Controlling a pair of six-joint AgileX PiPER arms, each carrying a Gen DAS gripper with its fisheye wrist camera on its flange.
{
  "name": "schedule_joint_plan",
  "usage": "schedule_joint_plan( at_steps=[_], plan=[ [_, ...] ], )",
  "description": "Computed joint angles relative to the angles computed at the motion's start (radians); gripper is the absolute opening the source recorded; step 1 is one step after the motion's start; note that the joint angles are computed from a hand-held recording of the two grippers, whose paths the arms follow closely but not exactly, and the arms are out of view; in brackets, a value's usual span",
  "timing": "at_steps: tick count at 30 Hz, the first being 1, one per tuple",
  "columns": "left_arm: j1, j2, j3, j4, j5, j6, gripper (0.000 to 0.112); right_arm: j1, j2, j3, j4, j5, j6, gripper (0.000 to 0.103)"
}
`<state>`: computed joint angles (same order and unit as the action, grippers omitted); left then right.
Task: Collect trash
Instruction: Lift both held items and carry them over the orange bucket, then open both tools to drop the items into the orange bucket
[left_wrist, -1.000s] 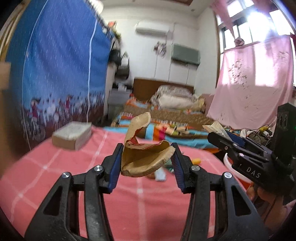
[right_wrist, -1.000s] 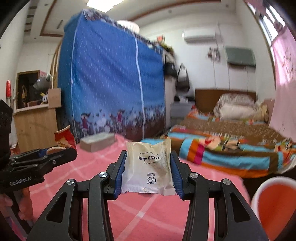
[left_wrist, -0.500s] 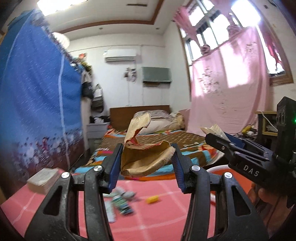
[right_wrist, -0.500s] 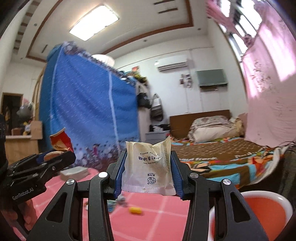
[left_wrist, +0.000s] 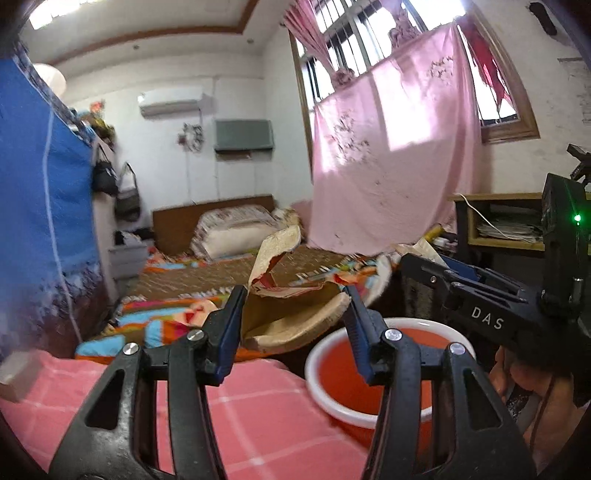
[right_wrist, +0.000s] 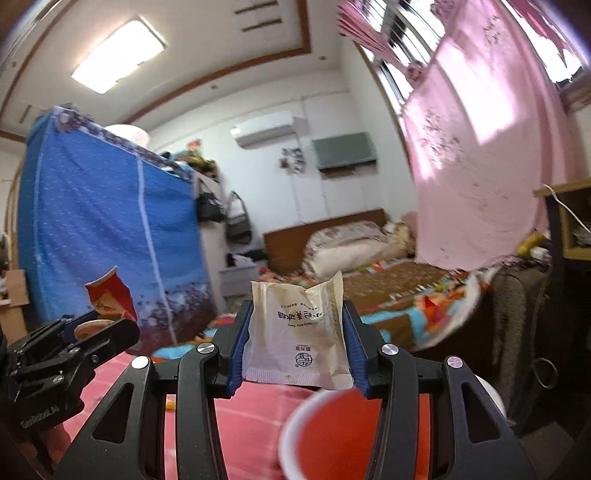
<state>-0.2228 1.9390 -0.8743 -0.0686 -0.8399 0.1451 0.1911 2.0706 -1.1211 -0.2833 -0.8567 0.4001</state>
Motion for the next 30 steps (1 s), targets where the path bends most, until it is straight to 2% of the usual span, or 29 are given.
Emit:
schedule_joint_plan(
  at_steps=[3,5,10,14,18,23,26,30],
  plan=[
    [-0.003,0.029,-0.08,0.044,0.115,-0.063,0.056,-0.021,0.013,-0.024,-0.009,0.072,0.033,0.045],
    [-0.01,0.049,-0.112,0.055,0.159,-0.093,0.056,-0.03,0.017,-0.03,-0.011,0.102,0.047,0.045],
    [-0.008,0.097,-0.236,0.13,0.344,-0.217,0.056,-0.056,0.026,-0.054,-0.05,0.176,0.12,0.046],
    [-0.002,0.138,-0.349,0.256,0.511,-0.407,0.056,-0.073,0.038,-0.089,-0.092,0.249,0.18,0.048],
    [-0.005,0.175,-0.422,0.412,0.586,-0.612,0.057,-0.085,0.052,-0.116,-0.134,0.305,0.245,0.05],
    [-0.014,0.215,-0.498,0.6,0.649,-0.834,0.064,-0.105,0.074,-0.157,-0.21,0.363,0.35,0.052],
    [-0.022,0.237,-0.534,0.616,0.665,-0.861,0.074,-0.111,0.082,-0.172,-0.239,0.39,0.396,0.055],
    [-0.025,0.241,-0.534,0.576,0.657,-0.853,0.079,-0.119,0.097,-0.198,-0.281,0.417,0.454,0.063]
  ],
)
